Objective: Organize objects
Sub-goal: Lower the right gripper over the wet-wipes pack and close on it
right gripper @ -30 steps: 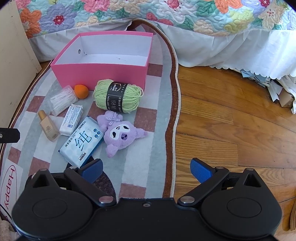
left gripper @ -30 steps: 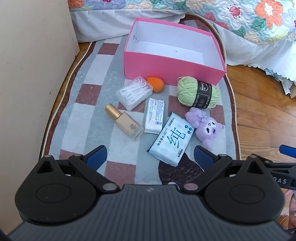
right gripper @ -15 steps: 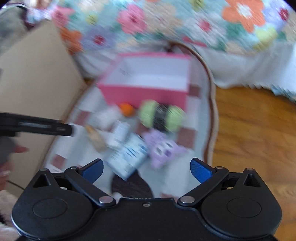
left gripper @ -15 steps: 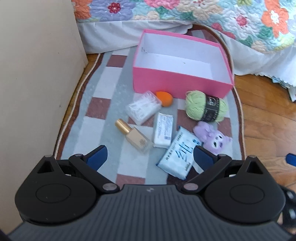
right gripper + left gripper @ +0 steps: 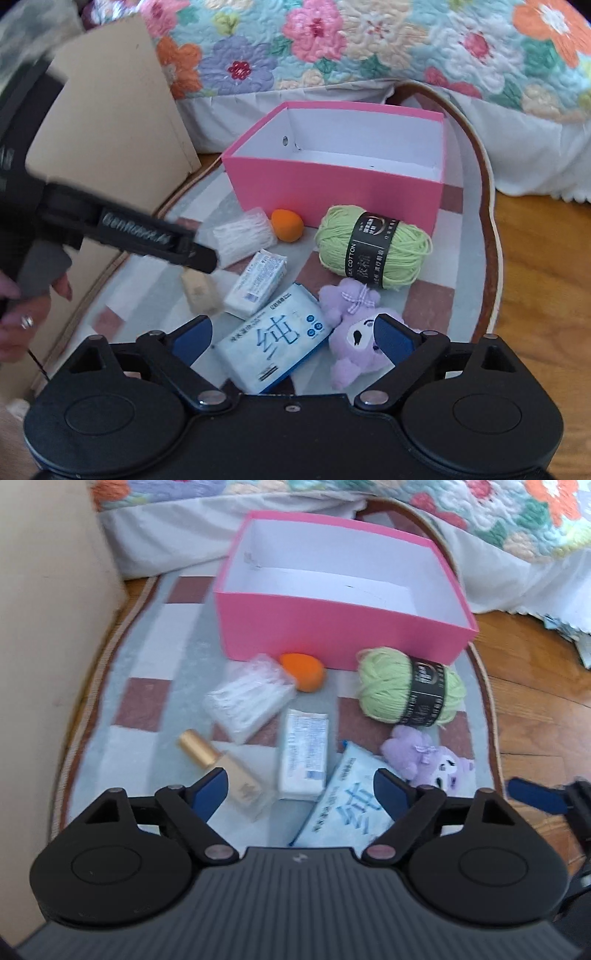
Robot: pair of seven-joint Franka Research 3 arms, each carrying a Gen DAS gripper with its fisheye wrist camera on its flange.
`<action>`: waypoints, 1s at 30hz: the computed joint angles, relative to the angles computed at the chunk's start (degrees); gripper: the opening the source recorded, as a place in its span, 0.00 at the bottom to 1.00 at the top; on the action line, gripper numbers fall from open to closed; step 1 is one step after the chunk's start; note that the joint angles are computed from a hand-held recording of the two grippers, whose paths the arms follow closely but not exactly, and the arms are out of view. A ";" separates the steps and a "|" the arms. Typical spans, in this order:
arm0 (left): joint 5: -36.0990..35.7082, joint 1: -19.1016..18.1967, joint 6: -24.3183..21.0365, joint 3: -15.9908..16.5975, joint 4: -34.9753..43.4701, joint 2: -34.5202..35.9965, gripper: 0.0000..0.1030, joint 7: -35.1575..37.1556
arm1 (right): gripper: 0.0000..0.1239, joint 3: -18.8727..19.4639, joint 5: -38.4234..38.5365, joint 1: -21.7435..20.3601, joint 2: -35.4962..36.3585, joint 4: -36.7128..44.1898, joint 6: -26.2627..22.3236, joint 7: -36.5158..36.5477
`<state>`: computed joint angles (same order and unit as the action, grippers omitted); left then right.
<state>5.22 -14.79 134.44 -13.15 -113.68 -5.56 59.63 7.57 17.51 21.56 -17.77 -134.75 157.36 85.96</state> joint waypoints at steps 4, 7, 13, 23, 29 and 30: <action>-3.86 -0.56 3.78 0.10 -0.74 2.31 0.77 3.64 | 0.77 -4.92 12.26 5.33 2.49 0.35 -0.11 -10.01; -5.78 -0.61 2.79 -0.06 -0.18 4.18 0.77 5.11 | 0.75 -4.63 16.20 4.28 5.02 1.97 -3.83 -9.91; -8.04 -0.24 1.98 -0.30 -0.68 6.24 0.75 6.06 | 0.67 -3.07 19.99 2.02 8.40 3.10 -7.27 -6.21; -13.19 -0.14 1.80 -0.81 -1.70 6.89 0.47 8.76 | 0.50 -2.43 27.17 2.32 8.49 1.50 -5.94 -11.02; -19.85 -0.03 0.03 -0.67 -2.03 5.78 0.34 10.38 | 0.43 -1.65 21.70 0.96 7.01 -0.28 -4.26 -7.86; -21.33 -0.01 0.06 -0.60 -2.19 5.53 0.32 11.01 | 0.43 -1.66 20.70 0.83 6.71 -0.64 -3.97 -7.26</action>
